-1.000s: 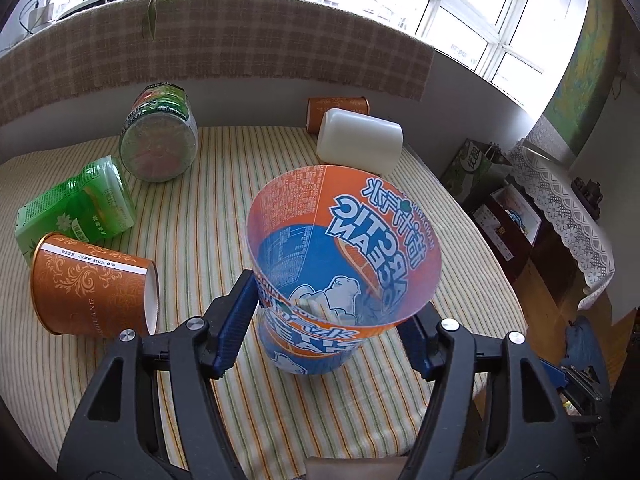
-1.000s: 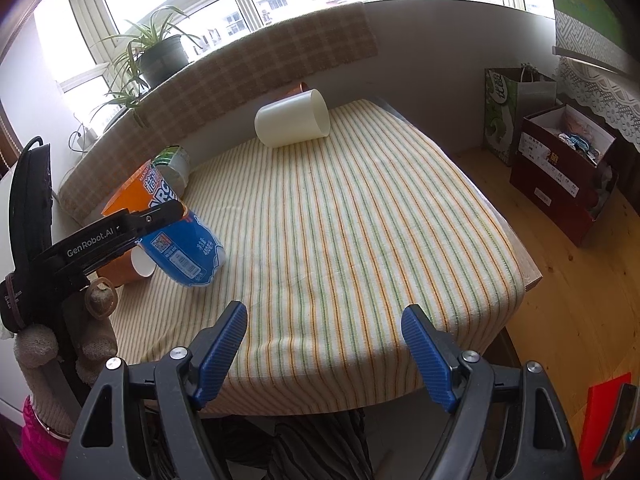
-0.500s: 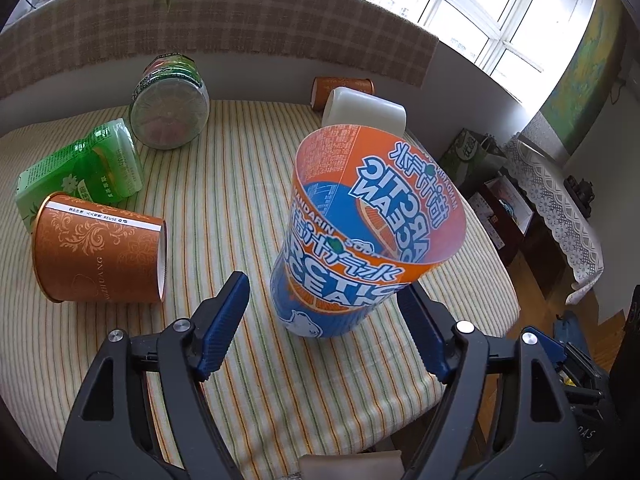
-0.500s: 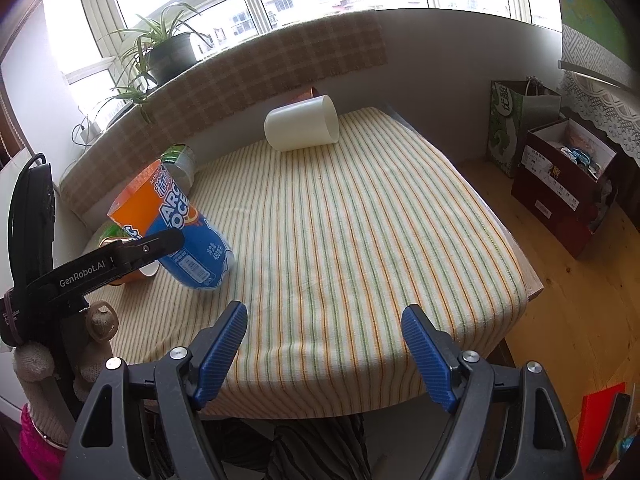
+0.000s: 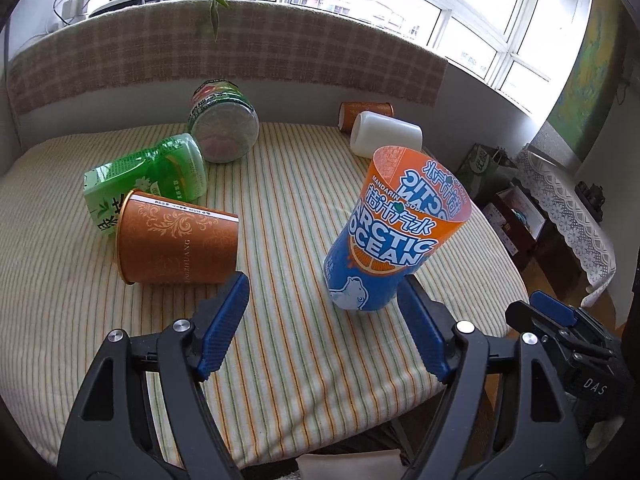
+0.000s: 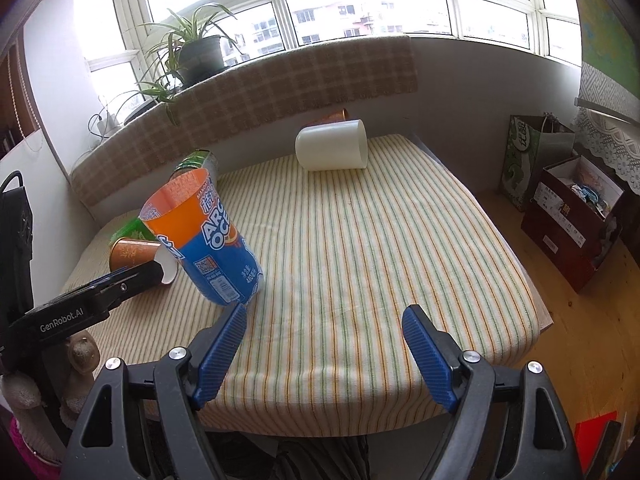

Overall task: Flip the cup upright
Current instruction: 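Rotate the blue bottle upright with the left tool and lower it onto the bed, then open the left tool and withdraw it from the standing bottle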

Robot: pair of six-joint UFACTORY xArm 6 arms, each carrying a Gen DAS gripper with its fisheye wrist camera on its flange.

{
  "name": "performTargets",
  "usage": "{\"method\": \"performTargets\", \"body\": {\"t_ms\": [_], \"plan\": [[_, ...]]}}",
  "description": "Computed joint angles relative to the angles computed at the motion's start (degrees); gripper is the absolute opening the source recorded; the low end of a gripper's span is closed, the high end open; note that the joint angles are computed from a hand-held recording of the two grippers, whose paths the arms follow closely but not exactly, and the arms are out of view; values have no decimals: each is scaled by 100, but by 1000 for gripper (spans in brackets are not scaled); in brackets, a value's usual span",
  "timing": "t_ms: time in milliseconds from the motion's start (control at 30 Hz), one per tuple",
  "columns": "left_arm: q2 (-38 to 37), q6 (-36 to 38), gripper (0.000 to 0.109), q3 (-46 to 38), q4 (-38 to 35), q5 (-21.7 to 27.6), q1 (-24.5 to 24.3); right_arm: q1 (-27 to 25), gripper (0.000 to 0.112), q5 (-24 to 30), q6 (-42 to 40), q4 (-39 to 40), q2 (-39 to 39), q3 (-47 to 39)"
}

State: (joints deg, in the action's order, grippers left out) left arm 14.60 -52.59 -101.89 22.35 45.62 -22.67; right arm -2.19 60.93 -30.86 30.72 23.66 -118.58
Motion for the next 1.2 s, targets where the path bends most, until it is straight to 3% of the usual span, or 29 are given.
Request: {"method": "performTargets", "body": {"t_ms": [267, 567, 700, 833, 1067, 1133, 1200], "plan": [[-594, -980, 79, 464, 1411, 292, -208, 135, 85, -411, -401, 215, -278, 374], [-964, -1574, 80, 689, 2474, 822, -492, 273, 87, -803, -717, 390, -463, 624], [-1069, -1840, 92, 748, 2985, 1007, -616, 350, 90, -1155, -917, 471, -644, 901], [-1138, -1978, 92, 767, 3252, 1150, -702, 425, 99, -1595, -1212, 653, -876, 1249], [-1148, -2043, 93, 753, 3523, 1412, -842, 531, 99, -2135, -1567, 842, -1180, 1676], [-1202, -2143, 103, 824, 3609, 1421, -869, 544, 99, -2221, -1564, 852, -1215, 1730], [-1233, -2248, 103, 853, 3720, 1495, -906, 559, 99, -2292, -1557, 828, -1240, 1770]]}}
